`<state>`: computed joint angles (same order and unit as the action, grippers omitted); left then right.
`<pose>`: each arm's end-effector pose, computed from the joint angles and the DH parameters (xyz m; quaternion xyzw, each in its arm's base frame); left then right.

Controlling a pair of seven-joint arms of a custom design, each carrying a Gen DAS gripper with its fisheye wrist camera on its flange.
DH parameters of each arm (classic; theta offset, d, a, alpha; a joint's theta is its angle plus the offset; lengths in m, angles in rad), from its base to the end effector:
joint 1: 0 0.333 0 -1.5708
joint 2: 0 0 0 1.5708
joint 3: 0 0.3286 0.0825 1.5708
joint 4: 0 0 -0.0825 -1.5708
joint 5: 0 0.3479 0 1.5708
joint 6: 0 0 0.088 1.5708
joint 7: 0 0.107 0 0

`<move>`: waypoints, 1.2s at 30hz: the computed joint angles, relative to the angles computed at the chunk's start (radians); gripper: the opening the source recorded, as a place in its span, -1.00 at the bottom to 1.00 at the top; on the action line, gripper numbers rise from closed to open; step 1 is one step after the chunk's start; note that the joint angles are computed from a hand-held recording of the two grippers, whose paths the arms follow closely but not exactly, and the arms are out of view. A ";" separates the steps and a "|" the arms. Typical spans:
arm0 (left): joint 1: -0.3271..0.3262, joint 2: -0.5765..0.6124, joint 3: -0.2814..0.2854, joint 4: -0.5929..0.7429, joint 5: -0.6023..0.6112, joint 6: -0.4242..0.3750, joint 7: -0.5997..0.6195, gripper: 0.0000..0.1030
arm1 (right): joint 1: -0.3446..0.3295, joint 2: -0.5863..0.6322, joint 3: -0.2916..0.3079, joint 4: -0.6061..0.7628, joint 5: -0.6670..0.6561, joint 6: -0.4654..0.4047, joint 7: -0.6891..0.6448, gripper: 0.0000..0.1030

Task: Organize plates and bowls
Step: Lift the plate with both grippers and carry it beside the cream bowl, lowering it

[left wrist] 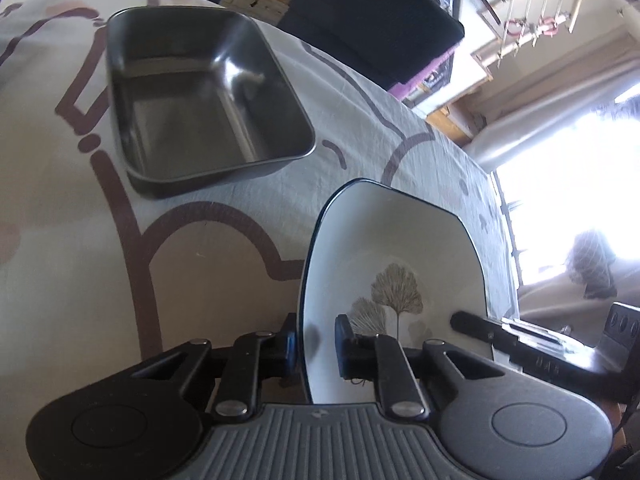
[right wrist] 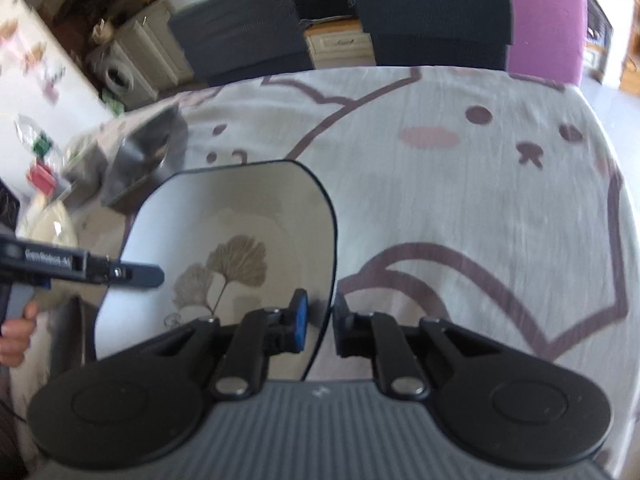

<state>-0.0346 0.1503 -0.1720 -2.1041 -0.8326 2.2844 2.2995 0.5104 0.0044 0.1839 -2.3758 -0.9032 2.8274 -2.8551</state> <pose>0.5338 -0.1269 0.3930 0.5321 -0.7831 0.2843 0.1509 0.3553 0.3475 0.3947 -0.5446 0.7834 -0.1028 0.2813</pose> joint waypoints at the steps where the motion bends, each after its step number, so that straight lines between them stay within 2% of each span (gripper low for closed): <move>1: -0.001 0.005 -0.001 0.007 0.014 0.000 0.014 -0.75 | 0.000 0.003 -0.001 0.003 -0.077 -0.005 0.108 -0.69; 3: 0.003 0.015 -0.002 0.026 0.025 -0.019 0.065 -0.75 | 0.015 0.015 0.008 0.025 -0.160 -0.073 0.242 -0.68; 8: 0.020 -0.019 0.001 0.029 -0.027 -0.057 0.160 -0.75 | 0.061 0.009 0.032 0.063 -0.198 -0.209 0.339 -0.68; 11: 0.032 -0.059 0.012 0.039 -0.077 -0.104 0.200 -0.76 | 0.081 -0.050 0.054 0.059 -0.238 -0.276 0.432 -0.69; 16: 0.055 -0.153 0.056 0.044 -0.121 -0.194 0.254 -0.75 | 0.123 -0.097 0.119 0.146 -0.129 -0.457 0.362 -0.70; 18: 0.074 -0.199 0.088 0.031 -0.131 -0.255 0.266 -0.75 | 0.145 -0.092 0.144 0.203 -0.111 -0.527 0.348 -0.71; 22: 0.117 -0.271 0.150 0.015 -0.112 -0.353 0.298 -0.75 | 0.206 -0.034 0.180 0.363 -0.086 -0.677 0.335 -0.77; 25: 0.157 -0.319 0.197 0.004 -0.083 -0.421 0.316 -0.75 | 0.268 0.050 0.183 0.507 -0.073 -0.777 0.296 -0.77; 30: 0.249 -0.336 0.278 0.024 -0.031 -0.526 0.347 -0.75 | 0.371 0.186 0.155 0.712 -0.059 -0.853 0.254 -0.77; 36: 0.353 -0.302 0.326 0.045 0.033 -0.587 0.395 -0.76 | 0.452 0.349 0.101 0.921 0.003 -0.840 0.184 -0.77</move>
<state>0.3187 -0.1513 0.1541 -2.0595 -0.7993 1.6971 2.6950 0.9623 0.3537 0.2845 -1.4544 -0.8998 1.9871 -2.6710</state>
